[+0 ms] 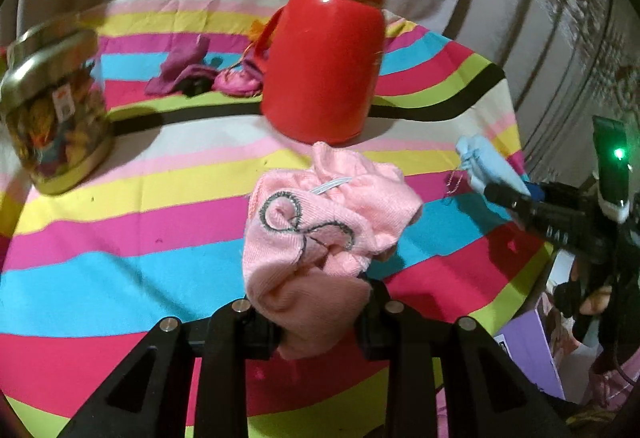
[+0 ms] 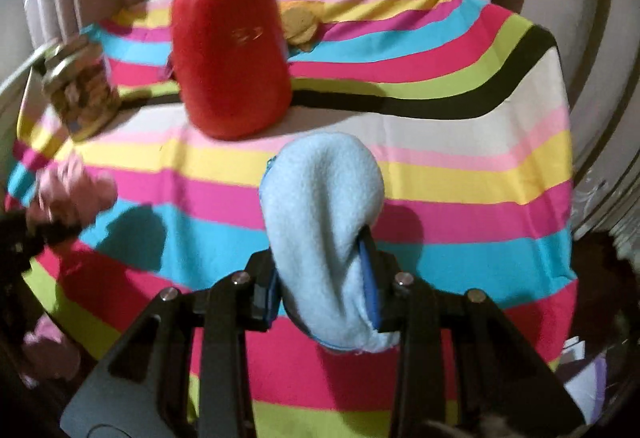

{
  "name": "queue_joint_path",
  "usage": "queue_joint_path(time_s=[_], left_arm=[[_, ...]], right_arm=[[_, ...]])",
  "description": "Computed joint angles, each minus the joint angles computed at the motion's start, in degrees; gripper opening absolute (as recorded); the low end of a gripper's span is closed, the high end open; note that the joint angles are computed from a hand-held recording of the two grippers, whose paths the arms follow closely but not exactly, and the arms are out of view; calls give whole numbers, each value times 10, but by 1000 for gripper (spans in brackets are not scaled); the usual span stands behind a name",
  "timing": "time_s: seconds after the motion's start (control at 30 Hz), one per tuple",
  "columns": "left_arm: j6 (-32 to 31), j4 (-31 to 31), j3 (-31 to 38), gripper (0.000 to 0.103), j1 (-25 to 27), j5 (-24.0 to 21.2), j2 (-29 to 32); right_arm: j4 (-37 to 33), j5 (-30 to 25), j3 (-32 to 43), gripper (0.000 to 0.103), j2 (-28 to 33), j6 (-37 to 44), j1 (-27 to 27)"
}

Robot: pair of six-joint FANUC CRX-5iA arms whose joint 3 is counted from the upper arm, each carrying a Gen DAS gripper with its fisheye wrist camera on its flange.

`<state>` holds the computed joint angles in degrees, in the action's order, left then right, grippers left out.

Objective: Organize soft objects
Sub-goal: 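Carry both socks over the white box and open both tools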

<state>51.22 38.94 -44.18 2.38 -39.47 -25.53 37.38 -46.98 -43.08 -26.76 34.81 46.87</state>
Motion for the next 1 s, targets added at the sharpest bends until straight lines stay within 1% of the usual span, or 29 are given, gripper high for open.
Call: queue_joint_path(time_s=[0.1,0.23,0.4,0.47,0.57,0.63,0.77,0.87,0.93,1.0], left_arm=[[11,-23,14,30,-15,-2,-6],[23,-43,32,30,-38,-5,-8],[33,-66,61,30,-79,-4,1],[39,-73,73,30,-96,-4,7],[45,-93,95,30,-132,-2,19],[46,-104,108,30,-156,-5,26],[48,-111,133,30,-198,-21,48],[53,-109,157,30,-231,-41,75],[55,-112,173,30,-254,-50,92],[50,-107,188,30,-279,-61,112]], right_arm=[[36,-37,-11,37,-8,-9,45],[75,-88,-28,37,-34,-20,97],[92,-138,-38,38,-72,-32,132],[97,-167,-43,38,-90,-42,151],[105,-192,-52,38,-117,-56,164],[110,-219,-57,38,-139,-69,181],[119,-280,-71,39,-184,-101,217],[118,-332,-81,39,-214,-117,240],[116,-373,-89,39,-239,-130,259],[108,-426,-97,39,-275,-151,289]])
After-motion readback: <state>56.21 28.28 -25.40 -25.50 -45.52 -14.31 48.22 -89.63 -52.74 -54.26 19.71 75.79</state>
